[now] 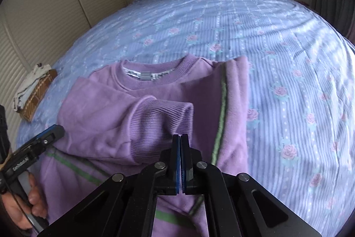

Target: Fold small clothes

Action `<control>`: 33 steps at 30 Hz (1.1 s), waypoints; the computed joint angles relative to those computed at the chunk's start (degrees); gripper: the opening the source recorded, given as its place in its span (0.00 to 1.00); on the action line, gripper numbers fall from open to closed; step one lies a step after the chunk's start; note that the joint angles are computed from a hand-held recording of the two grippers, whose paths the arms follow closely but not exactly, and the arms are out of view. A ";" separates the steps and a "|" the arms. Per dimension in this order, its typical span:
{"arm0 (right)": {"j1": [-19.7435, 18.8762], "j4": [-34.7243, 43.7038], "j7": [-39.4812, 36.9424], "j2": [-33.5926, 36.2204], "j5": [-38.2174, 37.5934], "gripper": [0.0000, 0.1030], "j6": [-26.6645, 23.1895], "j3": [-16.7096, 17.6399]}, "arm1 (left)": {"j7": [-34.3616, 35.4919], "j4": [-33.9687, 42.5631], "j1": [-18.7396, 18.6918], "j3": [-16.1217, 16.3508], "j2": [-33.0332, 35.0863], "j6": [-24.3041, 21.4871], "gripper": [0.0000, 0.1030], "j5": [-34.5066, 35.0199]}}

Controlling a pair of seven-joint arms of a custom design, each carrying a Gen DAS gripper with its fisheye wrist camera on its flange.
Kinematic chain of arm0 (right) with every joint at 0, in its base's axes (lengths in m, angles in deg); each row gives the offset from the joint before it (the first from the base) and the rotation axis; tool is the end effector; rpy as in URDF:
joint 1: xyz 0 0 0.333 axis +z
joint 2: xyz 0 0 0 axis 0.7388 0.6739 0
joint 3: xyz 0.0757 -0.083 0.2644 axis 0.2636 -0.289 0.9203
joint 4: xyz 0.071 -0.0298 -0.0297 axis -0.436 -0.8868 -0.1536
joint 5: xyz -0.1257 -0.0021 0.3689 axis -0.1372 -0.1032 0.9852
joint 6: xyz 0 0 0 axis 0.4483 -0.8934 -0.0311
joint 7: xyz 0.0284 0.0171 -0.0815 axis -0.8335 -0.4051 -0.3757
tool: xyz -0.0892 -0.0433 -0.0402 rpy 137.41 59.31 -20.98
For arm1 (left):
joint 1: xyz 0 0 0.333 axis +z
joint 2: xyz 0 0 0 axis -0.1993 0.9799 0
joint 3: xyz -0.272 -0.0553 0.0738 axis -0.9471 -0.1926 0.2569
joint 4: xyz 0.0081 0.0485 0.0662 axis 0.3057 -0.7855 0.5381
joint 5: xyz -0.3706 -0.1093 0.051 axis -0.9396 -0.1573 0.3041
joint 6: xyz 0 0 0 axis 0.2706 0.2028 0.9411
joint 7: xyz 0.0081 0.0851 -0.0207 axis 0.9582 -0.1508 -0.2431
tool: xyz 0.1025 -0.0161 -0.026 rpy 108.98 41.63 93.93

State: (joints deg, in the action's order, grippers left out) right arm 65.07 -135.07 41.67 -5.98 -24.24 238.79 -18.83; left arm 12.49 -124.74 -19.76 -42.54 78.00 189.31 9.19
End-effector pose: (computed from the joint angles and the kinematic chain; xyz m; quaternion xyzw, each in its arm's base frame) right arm 0.6124 0.2153 0.3820 -0.7794 0.5338 -0.1007 0.3123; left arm 0.4979 -0.2224 0.3654 -0.7512 0.5258 -0.3483 0.1946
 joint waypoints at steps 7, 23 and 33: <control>-1.63 -3.88 -2.36 -3.16 5.15 0.03 3.67 1.79 | 0.07 -0.24 -0.22 -0.14 -0.51 -0.43 0.59 0.55; -3.08 3.55 -9.69 2.78 12.45 0.04 -2.86 3.04 | 1.08 1.00 0.50 0.43 0.77 0.80 0.59 1.02; 1.66 -1.69 1.37 -0.27 1.38 0.07 3.33 -1.16 | 1.96 0.57 -0.28 0.82 0.97 0.37 0.59 0.58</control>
